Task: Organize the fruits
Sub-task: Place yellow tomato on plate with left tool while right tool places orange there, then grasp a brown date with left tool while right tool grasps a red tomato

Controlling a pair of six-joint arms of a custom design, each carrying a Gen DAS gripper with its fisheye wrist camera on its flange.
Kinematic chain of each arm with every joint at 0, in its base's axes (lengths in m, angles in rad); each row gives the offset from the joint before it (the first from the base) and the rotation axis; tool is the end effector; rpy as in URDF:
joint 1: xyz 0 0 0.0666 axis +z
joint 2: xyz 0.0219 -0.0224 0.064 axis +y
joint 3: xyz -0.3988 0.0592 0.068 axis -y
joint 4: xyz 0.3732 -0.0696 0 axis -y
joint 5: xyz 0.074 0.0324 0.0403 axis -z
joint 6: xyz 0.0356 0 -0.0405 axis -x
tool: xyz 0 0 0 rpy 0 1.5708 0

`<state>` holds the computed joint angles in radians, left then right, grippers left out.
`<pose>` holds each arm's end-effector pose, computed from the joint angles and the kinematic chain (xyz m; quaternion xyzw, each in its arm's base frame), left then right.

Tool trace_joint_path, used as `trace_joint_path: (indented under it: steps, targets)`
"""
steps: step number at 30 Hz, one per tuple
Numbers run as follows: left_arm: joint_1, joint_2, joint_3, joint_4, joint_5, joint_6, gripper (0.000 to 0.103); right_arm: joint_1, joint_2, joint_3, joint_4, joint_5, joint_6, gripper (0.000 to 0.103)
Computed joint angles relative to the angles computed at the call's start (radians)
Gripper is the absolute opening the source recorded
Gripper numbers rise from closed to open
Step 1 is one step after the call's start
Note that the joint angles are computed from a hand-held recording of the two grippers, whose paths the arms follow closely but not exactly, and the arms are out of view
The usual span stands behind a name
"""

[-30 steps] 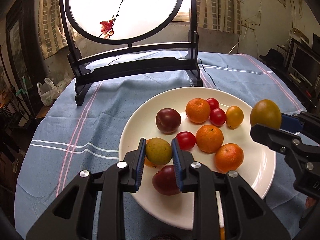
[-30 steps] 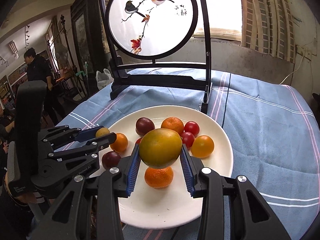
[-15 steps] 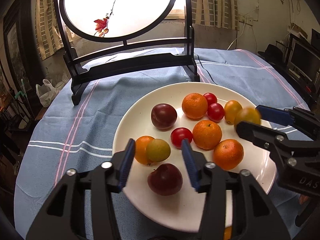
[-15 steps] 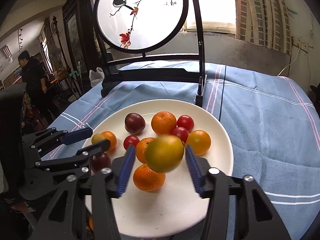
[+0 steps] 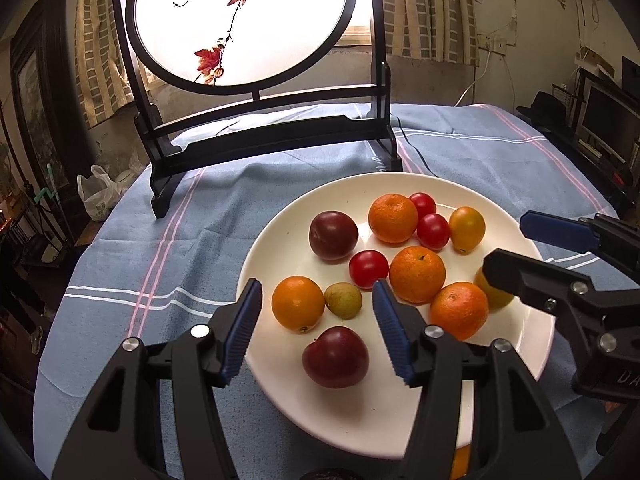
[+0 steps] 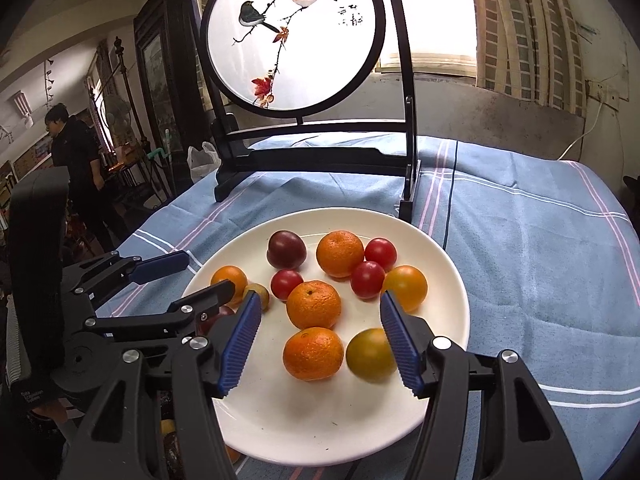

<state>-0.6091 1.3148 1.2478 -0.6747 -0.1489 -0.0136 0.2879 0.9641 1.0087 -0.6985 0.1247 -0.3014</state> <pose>0.3632 -0.2474 0.4347 0.2511 0.8781 -0.0527 0.4040 0.2985 0.0834 0.4470 0.0336 0.8948 0.0748 0.4389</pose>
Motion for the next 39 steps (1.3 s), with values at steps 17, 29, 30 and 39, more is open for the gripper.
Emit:
trace_joint_path:
  steps: [17,29,30,39]
  targets:
    - [0.123,-0.290,-0.178,-0.099,0.154,-0.096,0.064,0.364,-0.156,-0.079,-0.322,0.117,0.016,0.060]
    - [0.040,-0.398,-0.273,-0.228,0.237,-0.117,0.064,0.378,-0.081,-0.090,-0.282,0.048,0.016,0.029]
    - [0.031,-0.401,-0.278,-0.236,0.257,-0.108,0.064,0.384,-0.088,-0.092,-0.285,0.055,0.020,0.028]
    - [-0.095,-0.315,-0.292,-0.212,0.169,0.006,0.062,0.293,-0.197,-0.127,-0.271,0.036,-0.019,0.028]
